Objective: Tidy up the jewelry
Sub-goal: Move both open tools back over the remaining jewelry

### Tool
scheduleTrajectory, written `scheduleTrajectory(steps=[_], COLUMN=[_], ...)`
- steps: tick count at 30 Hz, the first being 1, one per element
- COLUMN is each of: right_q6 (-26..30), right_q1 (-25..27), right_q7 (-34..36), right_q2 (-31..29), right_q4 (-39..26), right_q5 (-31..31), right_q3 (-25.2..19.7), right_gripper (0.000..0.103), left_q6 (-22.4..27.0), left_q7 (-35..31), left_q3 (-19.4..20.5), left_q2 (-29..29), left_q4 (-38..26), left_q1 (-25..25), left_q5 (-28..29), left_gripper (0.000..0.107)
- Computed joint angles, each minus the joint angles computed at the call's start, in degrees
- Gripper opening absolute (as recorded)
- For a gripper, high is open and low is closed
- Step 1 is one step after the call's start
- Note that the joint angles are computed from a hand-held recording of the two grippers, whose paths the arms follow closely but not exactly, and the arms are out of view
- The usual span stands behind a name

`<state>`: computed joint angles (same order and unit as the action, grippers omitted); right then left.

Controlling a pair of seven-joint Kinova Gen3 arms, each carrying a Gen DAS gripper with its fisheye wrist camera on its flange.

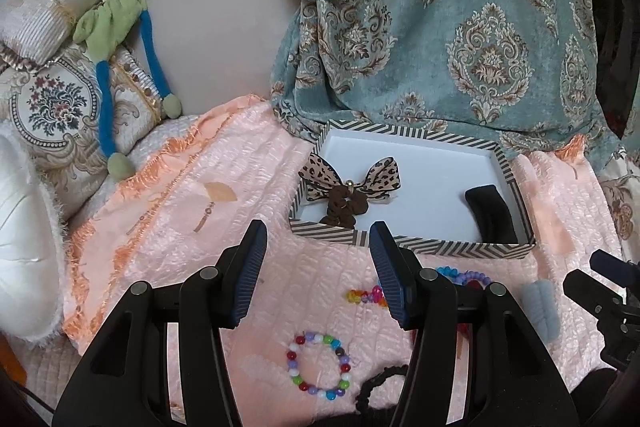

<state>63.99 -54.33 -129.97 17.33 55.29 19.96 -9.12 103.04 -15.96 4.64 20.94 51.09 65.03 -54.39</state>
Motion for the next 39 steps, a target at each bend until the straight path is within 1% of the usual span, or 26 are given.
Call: scheduleTrajectory(steps=[6, 10, 16, 23, 25, 32, 39], right_q6=[2.29, 4.4, 5.99, 5.26, 5.78, 7.63, 8.28], right_q1=[-2.31, -3.74, -5.08, -4.43, -4.55, -5.59, -5.45], right_q7=[-1.92, -3.16, -4.41, -5.68, -5.88, -6.56, -6.66], right_q2=[-0.65, -0.93, -1.77, -2.76, -2.66, -2.65, -2.69], right_q4=[-0.45, -0.87, -0.39, 1.17, 1.09, 1.25, 1.41], right_q5=[3.49, 5.9, 8.92, 9.7, 10.28, 13.12, 13.21], right_q3=[0.34, 0.4, 0.06, -0.7, -0.77, -0.83, -1.06], right_gripper=[0.071, 0.072, 0.073, 0.074, 0.074, 0.074, 0.075], left_q6=[1.18, 0.3, -0.06, 0.38, 0.17, 0.31, 0.32], left_q7=[1.42, 3.61, 6.93, 10.44, 11.08, 11.81, 11.87], left_q3=[0.46, 1.47, 3.17, 4.79, 5.33, 6.46, 6.87], left_q2=[-0.5, -1.89, -3.36, -4.81, -5.26, -5.61, -5.73], left_q4=[0.08, 1.55, 3.52, 5.63, 6.26, 6.92, 6.99], left_q1=[1.71, 2.06, 1.72, 1.03, 0.49, -0.31, -0.11], left_q5=[-0.51, 0.51, 1.37, 2.07, 2.69, 3.21, 2.81], left_gripper=[0.053, 0.053, 0.053, 0.054, 0.054, 0.054, 0.054])
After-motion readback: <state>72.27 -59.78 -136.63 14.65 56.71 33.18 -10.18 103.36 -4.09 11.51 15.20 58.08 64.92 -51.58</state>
